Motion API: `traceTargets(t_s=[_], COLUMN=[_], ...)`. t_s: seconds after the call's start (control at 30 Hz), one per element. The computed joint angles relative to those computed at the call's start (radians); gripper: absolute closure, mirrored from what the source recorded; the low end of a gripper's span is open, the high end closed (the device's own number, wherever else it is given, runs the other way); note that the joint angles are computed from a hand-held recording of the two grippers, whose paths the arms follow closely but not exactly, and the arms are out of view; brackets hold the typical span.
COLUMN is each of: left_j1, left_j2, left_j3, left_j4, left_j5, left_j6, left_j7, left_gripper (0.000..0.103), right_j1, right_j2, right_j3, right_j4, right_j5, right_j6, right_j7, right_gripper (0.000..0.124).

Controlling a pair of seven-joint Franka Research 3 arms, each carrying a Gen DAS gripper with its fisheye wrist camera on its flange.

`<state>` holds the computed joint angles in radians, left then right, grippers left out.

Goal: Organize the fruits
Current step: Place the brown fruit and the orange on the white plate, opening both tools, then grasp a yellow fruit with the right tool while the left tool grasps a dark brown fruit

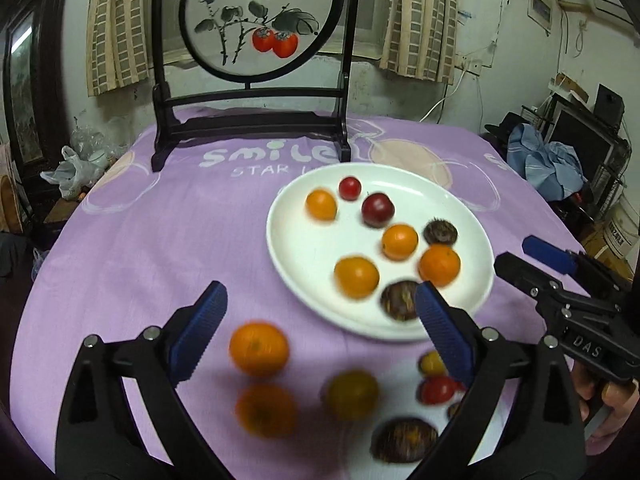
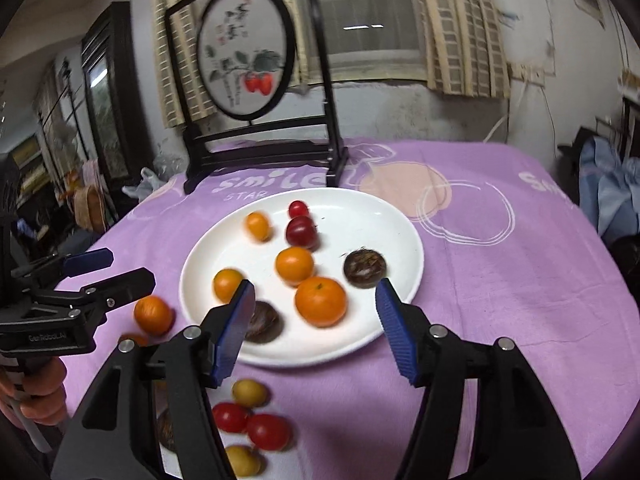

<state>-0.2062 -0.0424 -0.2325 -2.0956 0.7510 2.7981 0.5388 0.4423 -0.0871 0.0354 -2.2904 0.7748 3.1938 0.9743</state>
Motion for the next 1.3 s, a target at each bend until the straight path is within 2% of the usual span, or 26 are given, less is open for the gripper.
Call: traceTargets(t_s=[0.13, 0.17, 0.23, 0.33, 0.4, 0.5, 0.53, 0.63, 0.67, 0.77, 0.97, 1.3], left_j1=[0.01, 0.012, 0.014, 0.027, 0.034, 0.047, 0.05, 0.065, 0.067, 0.069, 0.077, 0.07], left_j2=[-0.054, -0.064, -0.081, -0.118, -0.138, -0.159, -0.164, -0.169, -0.17, -0.173, -0.176, -0.175], left_j3=[-0.015, -0.022, -0.033, -0.04, -0.034, -0.023, -0.021, -0.033, -0.035, -0.035, -0.045, -0.05], left_j4=[-0.071, -0.083, -0.102, -0.132, -0.149, -0.173, -0.179, -0.182, -0.185, -0.19, -0.193, -0.195], left_j5=[0.097, 0.112, 0.138, 0.192, 0.18, 0.129, 0.111, 0.104, 0.098, 0.078, 0.078, 0.061], left_j6=[-0.011, -0.034, -0.079, -0.098, -0.087, -0.051, -0.046, -0.051, -0.055, -0.046, -0.036, -0.037], left_j7=[-0.089, -0.102, -0.124, -0.179, -0.189, -0.187, -0.183, -0.187, -0.183, -0.173, -0.168, -0.143], left_gripper=[0.004, 0.004, 0.004, 0.004, 0.004, 0.004, 0.004, 0.004, 0.004, 0.004, 0.004, 0.004], right_j1=[-0.041, -0.016, 0.11, 0.2, 0.203, 0.183, 0.161, 0.015, -0.003, -0.025, -0.039, -0.045], right_j2=[-0.029, -0.038, -0.057, -0.098, -0.131, -0.165, -0.17, -0.166, -0.163, -0.156, -0.149, -0.116], right_j3=[0.046, 0.024, -0.085, -0.169, -0.178, -0.134, -0.105, 0.036, 0.047, 0.057, 0.068, 0.066], right_j4=[-0.064, -0.077, -0.084, -0.079, -0.09, -0.119, -0.13, -0.162, -0.164, -0.163, -0.185, -0.178], right_j5=[-0.122, -0.121, 0.006, 0.217, 0.287, 0.285, 0.241, -0.033, -0.079, -0.161, -0.267, -0.351], right_j6=[0.013, 0.011, -0.009, -0.107, -0.193, -0.228, -0.238, -0.248, -0.275, -0.321, -0.307, -0.284], right_j7=[0.073, 0.059, -0.074, -0.265, -0.337, -0.39, -0.375, -0.146, -0.101, -0.032, 0.054, 0.127], right_gripper=[0.061, 0.061, 0.061, 0.061, 0.061, 0.061, 0.061, 0.061, 0.066, 0.079, 0.08, 0.09])
